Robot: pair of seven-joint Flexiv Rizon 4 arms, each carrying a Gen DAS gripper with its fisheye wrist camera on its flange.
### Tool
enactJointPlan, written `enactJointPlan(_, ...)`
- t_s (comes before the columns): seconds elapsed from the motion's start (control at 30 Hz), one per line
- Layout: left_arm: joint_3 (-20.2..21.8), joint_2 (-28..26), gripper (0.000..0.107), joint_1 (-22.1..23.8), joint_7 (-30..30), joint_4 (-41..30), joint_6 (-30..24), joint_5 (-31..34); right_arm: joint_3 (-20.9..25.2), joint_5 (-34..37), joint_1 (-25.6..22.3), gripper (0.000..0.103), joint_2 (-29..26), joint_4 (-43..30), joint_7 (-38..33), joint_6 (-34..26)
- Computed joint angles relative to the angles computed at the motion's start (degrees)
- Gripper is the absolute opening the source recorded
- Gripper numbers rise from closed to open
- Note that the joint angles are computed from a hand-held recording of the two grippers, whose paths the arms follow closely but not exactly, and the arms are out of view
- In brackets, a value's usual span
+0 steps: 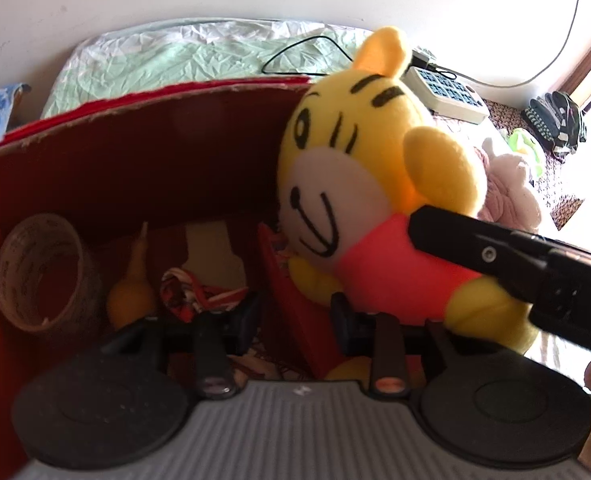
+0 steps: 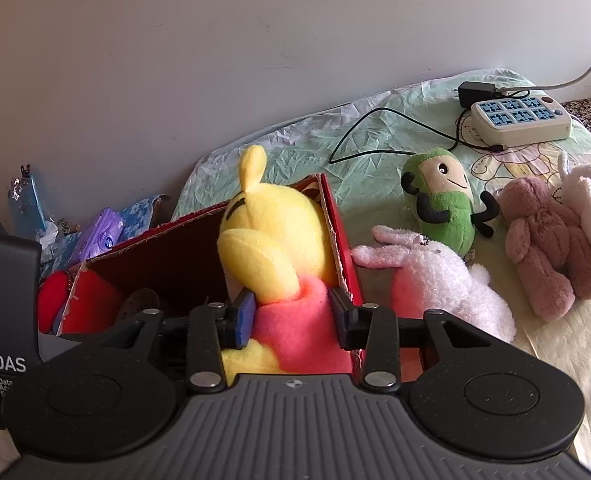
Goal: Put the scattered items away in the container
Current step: 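Lower the tiger plush into the red box and open both grippers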
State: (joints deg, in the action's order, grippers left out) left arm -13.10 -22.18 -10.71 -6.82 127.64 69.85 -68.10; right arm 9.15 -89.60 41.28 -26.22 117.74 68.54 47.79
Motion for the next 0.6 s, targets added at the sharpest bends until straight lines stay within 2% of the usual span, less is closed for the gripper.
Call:
enactJointPlan(0.13,-0.3,0.7,0.060,0.0,3.5,0.4,1.1,-4.8,0.1,-0.6,0.3,0.046,0.6,0.3,0.5,-1.2)
enactJointPlan(0.23,0.3,1.5,0.061,-0.7,5.4,0.6,0.8,-7.2,0.4,0.9,0.9,0.046,0.8,0.0,-1.9,-2.9)
enactJointPlan(0.47,2.2,4.0,0.070,-3.4,12.1,1.0,0.8,-15.2,0.8,0.9,1.6,0.046,1.8,0.5,-1.8,-5.2)
enactJointPlan(0.6,3.3,4.4,0.085,-5.3,16.2,0.7,0.4,-20.4,1.1,1.6,1.8,0.046,1.9,0.6,-2.5,-6.1)
